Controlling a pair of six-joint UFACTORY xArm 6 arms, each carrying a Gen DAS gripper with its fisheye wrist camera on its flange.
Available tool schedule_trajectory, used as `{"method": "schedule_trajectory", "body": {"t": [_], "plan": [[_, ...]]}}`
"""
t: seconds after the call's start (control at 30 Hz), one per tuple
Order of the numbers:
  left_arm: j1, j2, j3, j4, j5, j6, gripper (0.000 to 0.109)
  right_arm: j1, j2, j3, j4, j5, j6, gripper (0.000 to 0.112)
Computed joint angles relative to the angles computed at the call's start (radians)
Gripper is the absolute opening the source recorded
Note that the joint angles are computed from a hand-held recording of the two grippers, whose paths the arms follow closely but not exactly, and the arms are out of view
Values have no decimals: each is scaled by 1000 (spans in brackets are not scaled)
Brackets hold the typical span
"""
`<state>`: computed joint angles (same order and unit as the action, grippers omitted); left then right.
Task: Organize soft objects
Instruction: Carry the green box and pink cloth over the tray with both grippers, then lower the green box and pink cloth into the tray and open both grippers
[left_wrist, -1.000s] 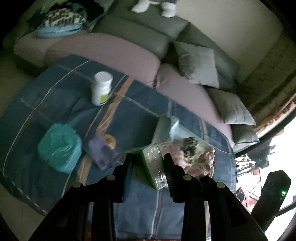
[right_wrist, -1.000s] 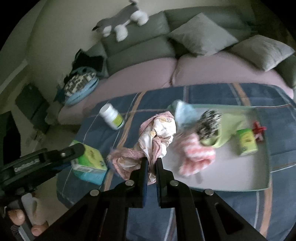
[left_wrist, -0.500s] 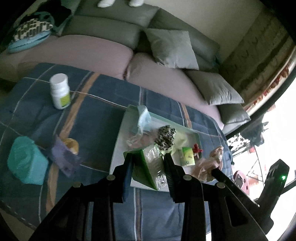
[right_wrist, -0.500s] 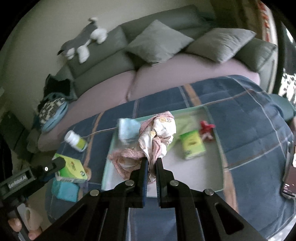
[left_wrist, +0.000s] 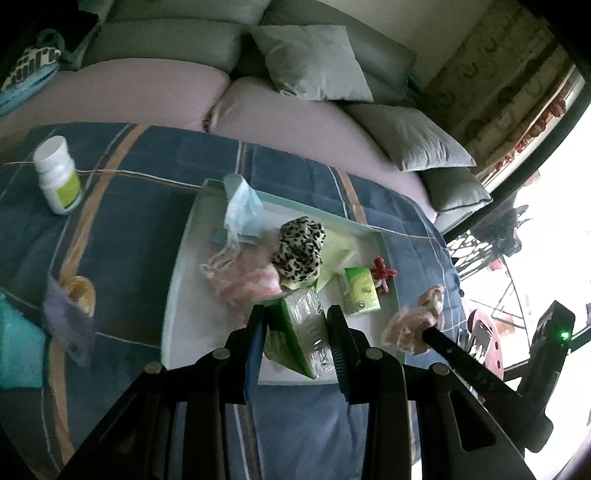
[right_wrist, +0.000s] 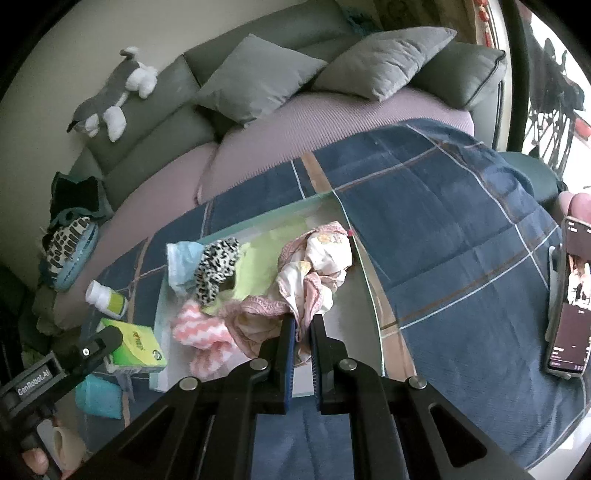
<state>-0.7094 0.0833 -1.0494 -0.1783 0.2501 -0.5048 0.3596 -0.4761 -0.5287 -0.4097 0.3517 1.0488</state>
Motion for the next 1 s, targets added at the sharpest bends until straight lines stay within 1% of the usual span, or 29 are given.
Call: {"method": "schedule_trajectory", "body": {"t": [0.17, 0.3, 0.6, 0.7, 0.9, 1.0], "plan": [[-7, 49, -32, -75, -4, 79, 35, 1, 49, -7, 34, -13, -28, 8], [-10, 77, -47, -168, -13, 167, 35, 4, 73, -9, 57, -21, -43, 8], [-21, 127, -77, -476, -28, 434, 35, 15, 128, -22, 103, -41, -80, 8], [-17, 138, -82, -568, -19, 506, 35, 19, 146, -24, 125, -50, -98, 8], [-6, 143, -65, -661, -18, 567, 35, 24, 173, -27, 160, -63, -126, 8], [-2, 134, -45, -657, -27, 557, 36, 26, 184, -27, 179, -62, -144, 9]]}}
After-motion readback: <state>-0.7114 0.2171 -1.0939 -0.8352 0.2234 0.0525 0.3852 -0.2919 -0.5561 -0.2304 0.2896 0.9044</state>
